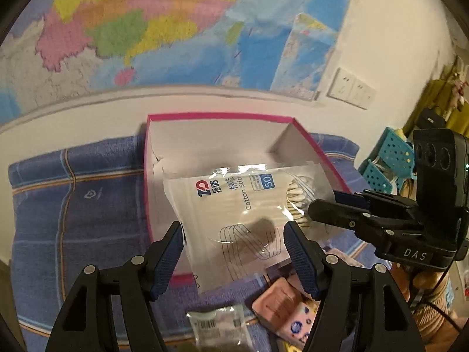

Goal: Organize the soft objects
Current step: 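Carry the cotton-swab pack over the pink box and open the right tool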

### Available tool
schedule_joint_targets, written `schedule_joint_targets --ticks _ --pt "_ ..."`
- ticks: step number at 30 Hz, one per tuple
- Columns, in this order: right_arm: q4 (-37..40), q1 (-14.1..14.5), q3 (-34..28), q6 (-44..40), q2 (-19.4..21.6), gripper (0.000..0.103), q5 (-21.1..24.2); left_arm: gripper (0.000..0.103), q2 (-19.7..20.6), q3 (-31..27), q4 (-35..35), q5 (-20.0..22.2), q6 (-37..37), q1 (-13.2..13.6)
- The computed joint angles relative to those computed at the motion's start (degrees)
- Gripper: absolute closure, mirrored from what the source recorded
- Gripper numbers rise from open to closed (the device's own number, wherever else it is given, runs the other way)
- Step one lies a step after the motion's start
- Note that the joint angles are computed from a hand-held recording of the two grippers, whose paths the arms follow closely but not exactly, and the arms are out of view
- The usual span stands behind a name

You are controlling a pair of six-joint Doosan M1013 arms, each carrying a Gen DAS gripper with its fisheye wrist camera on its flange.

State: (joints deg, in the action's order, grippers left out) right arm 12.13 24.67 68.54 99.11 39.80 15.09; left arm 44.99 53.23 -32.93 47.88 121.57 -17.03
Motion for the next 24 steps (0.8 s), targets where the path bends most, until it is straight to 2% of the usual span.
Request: schedule_joint_targets --ticks 5,10,14,16,17,18,20,24 --pt "4.2 -1.1 -3.8 -1.9 2.7 0.071 4.6 0.033 3.3 -4.6 5.2 3.5 -6.7 -0.4" --pt "3.6 -1.6 -7.3 -0.4 5.2 0.068 8.6 0.033 5.6 -8.2 9.2 6.2 -11.5 -0.7" --pt "-2.2 -1.5 -10.2 4.9 7.1 0.067 12.0 0.031 5.0 -7.4 11.7 4.0 -13.5 -0.9" --pt "-2.4 -1.5 -11.4 5.5 7.8 0.064 13.3 0.031 4.8 -7.2 12.7 3.6 -14.2 -1.0" --pt "-1.5 -1.6 -11.7 5.1 8.1 0.055 14.0 0.031 4.7 -7.1 12.6 3.6 -14.3 -1.0" --pt "-2.1 -1.6 -12.1 5.9 8.3 0.051 14.5 0.031 4.6 -6.9 12.5 3.4 -14.2 -1.0" --pt "-3.6 -1.6 -11.4 7.4 8.0 0.051 13.9 0.031 3.9 -5.6 12.8 1.9 -14.2 -1.0" --pt "-1.0 -1.6 -6.2 4.3 4.9 0.051 8.3 0.031 1.0 -0.6 11.1 -3.4 -10.9 -1.0"
